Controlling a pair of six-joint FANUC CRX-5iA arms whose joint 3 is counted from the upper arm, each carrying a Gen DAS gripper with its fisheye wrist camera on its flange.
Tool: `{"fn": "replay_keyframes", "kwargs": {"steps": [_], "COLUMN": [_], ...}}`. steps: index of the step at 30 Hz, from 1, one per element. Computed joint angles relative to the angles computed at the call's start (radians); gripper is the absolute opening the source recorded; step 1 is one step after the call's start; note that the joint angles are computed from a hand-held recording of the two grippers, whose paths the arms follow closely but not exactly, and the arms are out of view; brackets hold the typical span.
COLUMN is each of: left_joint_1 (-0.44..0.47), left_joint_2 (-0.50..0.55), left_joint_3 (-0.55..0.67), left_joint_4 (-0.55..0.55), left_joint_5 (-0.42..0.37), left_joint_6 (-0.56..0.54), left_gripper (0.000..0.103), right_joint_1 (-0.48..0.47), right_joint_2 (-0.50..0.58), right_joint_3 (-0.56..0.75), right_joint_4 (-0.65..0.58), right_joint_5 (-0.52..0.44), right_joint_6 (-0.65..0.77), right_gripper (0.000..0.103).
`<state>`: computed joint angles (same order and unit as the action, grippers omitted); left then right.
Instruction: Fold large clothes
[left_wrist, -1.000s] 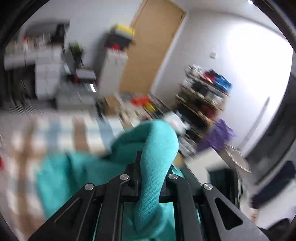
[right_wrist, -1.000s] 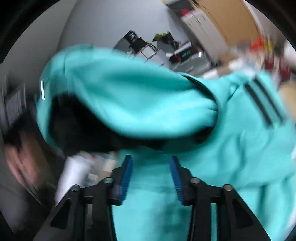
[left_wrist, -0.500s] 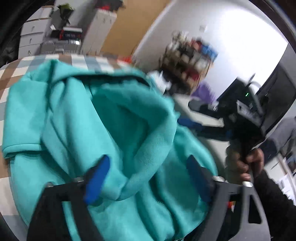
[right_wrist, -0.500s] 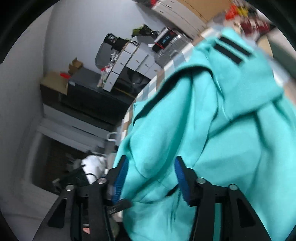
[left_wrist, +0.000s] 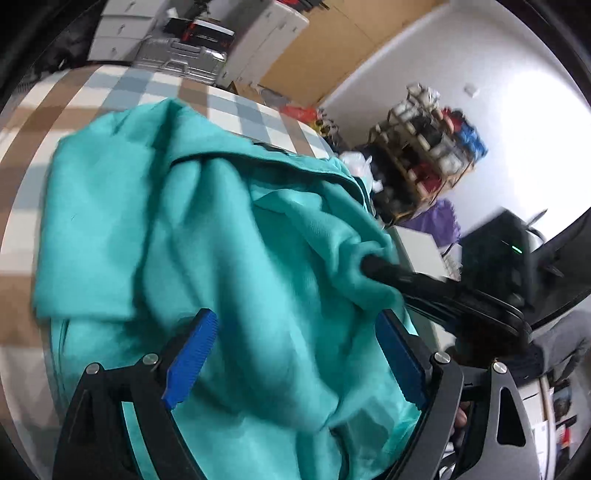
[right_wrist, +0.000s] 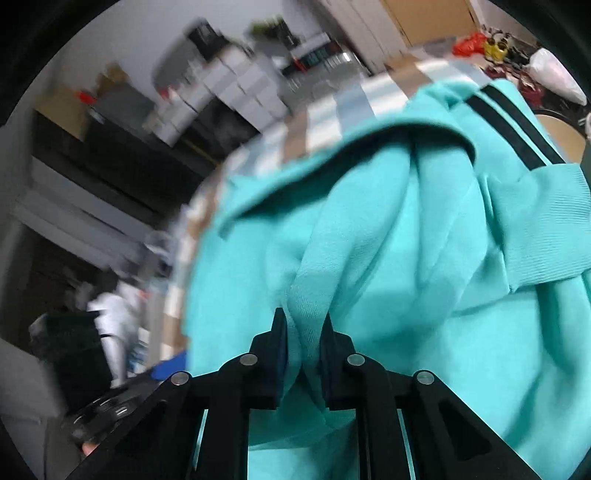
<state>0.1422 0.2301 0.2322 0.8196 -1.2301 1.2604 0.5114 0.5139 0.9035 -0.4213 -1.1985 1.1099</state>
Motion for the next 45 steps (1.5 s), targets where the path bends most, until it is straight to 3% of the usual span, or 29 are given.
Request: {"fn": "replay_keyframes", "kwargs": {"steps": [3,5,10,12,13,15,18,21,26,30,32,35,37,38,41,44,45], "left_joint_1": [-0.048,-0.063,-0.069,-0.06,-0.054,-0.052,-0.036,-0.038,0.02,0.039,0.032,0.001,-0.004,-0.003,0.017,0.021,0.011], "left_joint_2": [0.107,0.181,0.232,0.211,0.193,0.186,0.17,0.147,0.059,-0.003,-0.028,-0.025,-0.012,-0.007,-0.01,-0.059,-0.066], "left_joint_3": [0.16,0.248,0.221,0.156,0.131,0.146,0.138,0.143,0.025,-0.096,-0.193,-0.218,-0.193,-0.185,-0.173,-0.127,-0.098], "left_joint_4": [-0.067,-0.107,-0.019,0.023,0.03,-0.011,-0.018,-0.019,0.187,0.267,0.338,0.27,0.141,0.091,0.12,0.056,0.012], "left_joint_5": [-0.095,-0.146,-0.142,-0.103,-0.09,-0.078,-0.076,-0.001,0.121,0.161,0.187,0.19,0.137,0.113,0.042,0.05,0.064], "left_joint_6": [0.056,0.136,0.23,0.216,0.21,0.211,0.2,0.14,-0.019,-0.083,-0.114,-0.062,-0.02,0.013,0.037,-0.022,-0.026], "left_gripper": [0.084,0.084,0.084,0.082,0.075,0.002,0.002,0.002,0.002,0.002,0.002,0.002,0.003,0.003,0.007,0.009,0.017], "right_joint_1": [-0.056,-0.129,-0.259,-0.27,-0.269,-0.28,-0.254,-0.209,-0.104,-0.038,-0.002,0.064,0.088,0.102,0.072,0.012,0.003], "right_joint_2": [-0.113,-0.163,-0.15,-0.14,-0.133,-0.12,-0.102,-0.11,-0.043,0.014,0.006,0.005,-0.017,0.01,0.01,-0.066,-0.069], "right_joint_3": [-0.178,-0.272,-0.352,-0.358,-0.357,-0.356,-0.307,-0.275,-0.098,0.062,0.077,0.057,-0.022,-0.021,-0.098,-0.21,-0.208], "right_joint_4": [-0.171,-0.393,-0.813,-0.859,-0.865,-0.898,-0.762,-0.578,-0.187,0.008,0.101,0.261,0.313,0.347,0.275,0.14,0.129], "right_joint_5": [0.206,0.306,0.309,0.292,0.289,0.283,0.261,0.232,0.145,0.085,0.085,0.061,0.029,-0.044,-0.119,-0.027,-0.02], "right_joint_6": [0.066,0.158,0.287,0.32,0.325,0.336,0.265,0.208,0.122,0.166,0.195,0.199,0.202,0.186,0.149,0.14,0.135], "right_gripper": [0.012,0.012,0.012,0.012,0.012,0.012,0.011,0.011,0.011,0.01,0.01,0.01,0.01,0.01,0.01,0.01,0.013]}}
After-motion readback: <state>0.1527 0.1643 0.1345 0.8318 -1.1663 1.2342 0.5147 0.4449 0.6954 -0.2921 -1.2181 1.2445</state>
